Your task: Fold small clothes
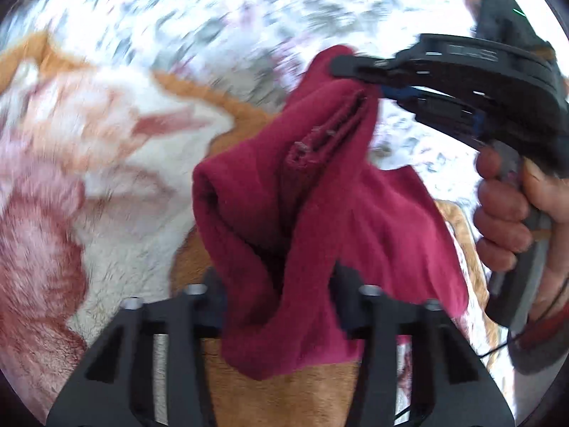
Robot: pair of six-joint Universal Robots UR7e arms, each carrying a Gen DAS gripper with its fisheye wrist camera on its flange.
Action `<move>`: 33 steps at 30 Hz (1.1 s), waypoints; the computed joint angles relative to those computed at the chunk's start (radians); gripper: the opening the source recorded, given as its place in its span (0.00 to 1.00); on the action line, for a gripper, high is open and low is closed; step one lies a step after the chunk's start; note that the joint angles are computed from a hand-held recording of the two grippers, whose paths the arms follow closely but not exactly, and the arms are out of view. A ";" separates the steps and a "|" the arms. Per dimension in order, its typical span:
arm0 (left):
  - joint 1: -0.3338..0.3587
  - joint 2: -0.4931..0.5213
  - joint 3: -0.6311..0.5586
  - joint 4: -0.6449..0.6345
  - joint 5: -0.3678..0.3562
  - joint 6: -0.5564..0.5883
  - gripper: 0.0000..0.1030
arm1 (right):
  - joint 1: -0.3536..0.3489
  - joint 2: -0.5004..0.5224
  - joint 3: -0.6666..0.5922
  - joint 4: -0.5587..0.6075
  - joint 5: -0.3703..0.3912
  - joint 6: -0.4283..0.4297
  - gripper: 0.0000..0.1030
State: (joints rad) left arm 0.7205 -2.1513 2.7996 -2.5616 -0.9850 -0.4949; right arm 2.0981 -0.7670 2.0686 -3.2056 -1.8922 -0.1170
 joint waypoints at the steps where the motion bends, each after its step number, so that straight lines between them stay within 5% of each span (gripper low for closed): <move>1: -0.066 -0.057 0.006 0.067 0.022 -0.026 0.28 | 0.003 -0.015 0.014 -0.014 -0.007 -0.002 0.12; 4: -0.211 -0.148 0.014 0.148 0.040 -0.059 0.25 | 0.004 -0.090 0.068 -0.053 -0.017 -0.008 0.12; 7: -0.317 -0.073 0.013 0.117 0.043 -0.070 0.25 | -0.001 -0.199 0.134 -0.062 -0.031 -0.011 0.12; 12: -0.382 0.259 0.009 -0.163 -0.031 -0.032 0.25 | -0.045 -0.364 0.256 -0.080 -0.092 -0.038 0.11; 16: -0.384 0.565 -0.016 -0.398 -0.104 -0.002 0.25 | -0.153 -0.480 0.359 -0.113 -0.113 -0.046 0.11; 21: -0.368 0.864 -0.078 -0.541 -0.144 -0.001 0.25 | -0.287 -0.415 0.384 -0.196 -0.205 -0.079 0.11; 24: -0.411 0.830 -0.087 -0.442 -0.149 -0.041 0.33 | -0.356 -0.378 0.380 -0.184 -0.208 -0.034 0.17; 28: -0.485 0.622 -0.056 -0.266 -0.166 -0.021 0.69 | -0.366 -0.499 0.451 -0.204 -0.128 0.007 0.30; 33: -0.603 0.328 0.000 0.080 -0.062 -0.184 0.70 | -0.282 -0.707 0.553 -0.086 -0.045 -0.003 0.39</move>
State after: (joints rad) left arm 0.1179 -1.8237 2.7994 -2.4813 -1.0468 -0.6786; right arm 1.8164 -1.4741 2.6211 -3.2914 -1.9371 -0.1200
